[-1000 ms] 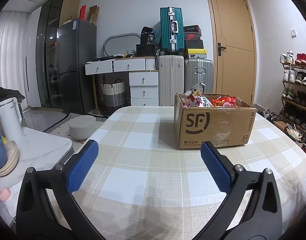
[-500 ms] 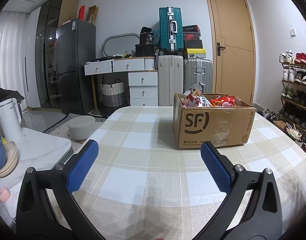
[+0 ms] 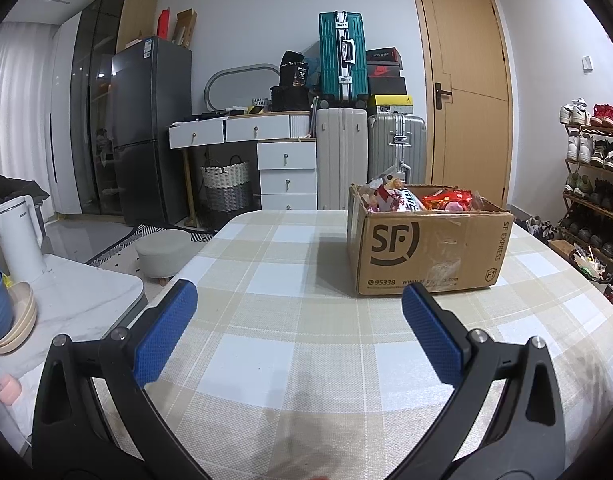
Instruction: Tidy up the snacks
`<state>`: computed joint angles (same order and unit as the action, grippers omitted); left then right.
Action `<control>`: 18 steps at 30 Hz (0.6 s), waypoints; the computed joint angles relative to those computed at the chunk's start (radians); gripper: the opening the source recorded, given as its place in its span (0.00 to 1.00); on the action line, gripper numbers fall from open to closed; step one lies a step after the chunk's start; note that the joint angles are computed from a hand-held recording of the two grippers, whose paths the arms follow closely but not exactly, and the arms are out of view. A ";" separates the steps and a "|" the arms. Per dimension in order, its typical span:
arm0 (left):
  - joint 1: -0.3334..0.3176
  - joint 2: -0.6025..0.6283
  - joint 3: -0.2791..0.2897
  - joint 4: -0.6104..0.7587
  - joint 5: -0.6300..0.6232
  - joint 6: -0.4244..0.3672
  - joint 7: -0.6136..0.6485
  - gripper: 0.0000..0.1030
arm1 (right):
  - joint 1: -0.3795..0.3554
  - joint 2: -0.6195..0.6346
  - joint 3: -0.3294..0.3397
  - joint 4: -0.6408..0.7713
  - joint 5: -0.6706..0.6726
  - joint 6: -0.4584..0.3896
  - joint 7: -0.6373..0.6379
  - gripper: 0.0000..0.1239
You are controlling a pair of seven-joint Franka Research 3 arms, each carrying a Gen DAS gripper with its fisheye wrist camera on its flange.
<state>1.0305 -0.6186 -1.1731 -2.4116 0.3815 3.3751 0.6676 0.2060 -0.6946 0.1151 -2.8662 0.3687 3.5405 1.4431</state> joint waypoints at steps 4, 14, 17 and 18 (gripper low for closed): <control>0.010 0.000 -0.011 0.003 -0.001 -0.004 0.001 0.99 | -0.001 -0.003 0.000 0.000 -0.001 -0.003 0.001 0.83; -0.044 0.017 0.037 -0.008 0.030 -0.037 0.003 0.99 | 0.003 0.001 -0.005 -0.006 -0.006 0.008 0.004 0.83; -0.080 0.021 0.069 -0.011 0.038 -0.060 0.003 0.99 | 0.008 0.005 -0.011 -0.012 -0.009 0.018 0.005 0.83; -0.085 0.026 0.074 -0.011 0.042 -0.061 0.003 0.99 | 0.013 0.005 -0.016 -0.013 -0.012 0.019 0.005 0.83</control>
